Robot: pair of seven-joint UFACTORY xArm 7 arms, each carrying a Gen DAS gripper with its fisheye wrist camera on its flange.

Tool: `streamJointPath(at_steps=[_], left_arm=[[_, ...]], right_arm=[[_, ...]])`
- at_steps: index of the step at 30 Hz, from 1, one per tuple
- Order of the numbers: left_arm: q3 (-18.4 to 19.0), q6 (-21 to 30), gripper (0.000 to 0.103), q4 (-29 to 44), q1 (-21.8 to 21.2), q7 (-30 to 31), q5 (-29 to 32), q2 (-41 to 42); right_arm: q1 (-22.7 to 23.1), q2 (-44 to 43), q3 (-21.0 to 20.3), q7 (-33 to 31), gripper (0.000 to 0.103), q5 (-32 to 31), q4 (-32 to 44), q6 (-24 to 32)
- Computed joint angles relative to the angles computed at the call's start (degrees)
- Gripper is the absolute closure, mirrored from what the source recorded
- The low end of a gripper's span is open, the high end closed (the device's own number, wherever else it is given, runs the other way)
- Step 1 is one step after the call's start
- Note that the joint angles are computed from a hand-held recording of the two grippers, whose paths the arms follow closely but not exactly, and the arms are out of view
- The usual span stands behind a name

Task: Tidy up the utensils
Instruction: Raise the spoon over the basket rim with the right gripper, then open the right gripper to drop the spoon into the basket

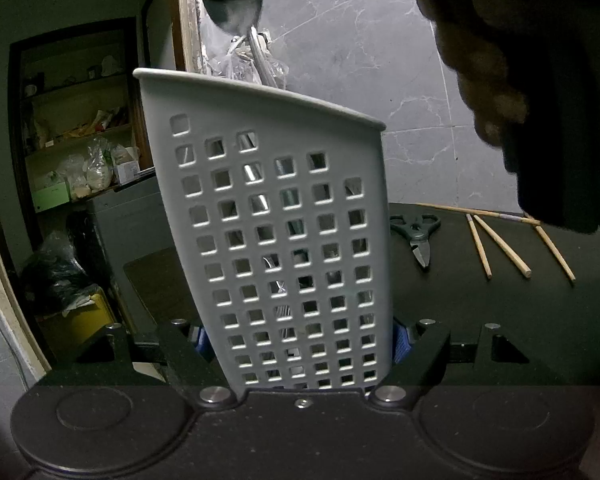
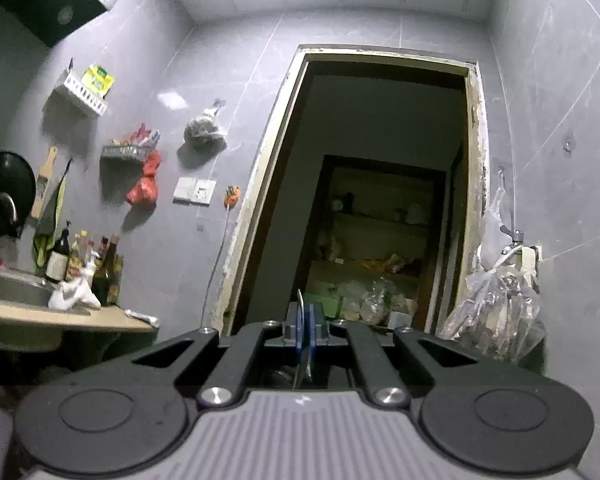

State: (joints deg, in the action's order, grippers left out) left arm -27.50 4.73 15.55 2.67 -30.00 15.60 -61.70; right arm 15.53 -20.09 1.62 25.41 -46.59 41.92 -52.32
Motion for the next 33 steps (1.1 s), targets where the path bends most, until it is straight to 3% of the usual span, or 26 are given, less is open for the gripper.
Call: streamJointPath(at_steps=[5, 21, 22, 24, 25, 26, 31, 33], left_arm=[[0.0, 0.0, 0.024, 0.0, 0.0, -0.1, 0.1, 0.0], [-0.2, -0.4, 0.024, -0.1, 0.0, -0.3, 0.1, 0.3], [-0.3, -0.5, 0.024, -0.1, 0.0, -0.4, 0.1, 0.4], [-0.2, -0.8, 0.024, -0.1, 0.1, -0.4, 0.1, 0.6], [-0.3, -1.0, 0.024, -0.2, 0.2, -0.5, 0.1, 0.8], [-0.4, -1.2, 0.024, -0.2, 0.3, -0.5, 0.0, 0.9], [-0.7, -2.0, 0.024, -0.2, 0.6, -0.6, -0.1, 1.4], [-0.1, -1.9, 0.024, -0.2, 0.4, -0.1, 0.0, 1.5]], right_arm=[[0.1, 0.2, -1.8, 5.7, 0.098, -6.9, 0.1, 2.2], [-2.4, -2.5, -2.7, 9.8, 0.098, -15.6, -3.3, 4.8], [-2.6, -2.8, -2.9, 10.3, 0.091, -16.1, -3.4, 5.0], [-2.9, -3.8, -3.3, 10.9, 0.065, -15.9, -4.3, 4.6], [-3.1, -4.5, -3.8, 11.4, 0.042, -15.5, -5.0, 4.1], [-3.3, -4.9, -4.3, 12.2, 0.03, -15.5, -5.4, 3.6], [-5.3, -9.0, -6.9, 16.1, 0.004, -16.7, -8.8, 3.5], [-6.0, -10.6, -8.2, 18.4, 0.001, -18.7, -10.0, 4.0]])
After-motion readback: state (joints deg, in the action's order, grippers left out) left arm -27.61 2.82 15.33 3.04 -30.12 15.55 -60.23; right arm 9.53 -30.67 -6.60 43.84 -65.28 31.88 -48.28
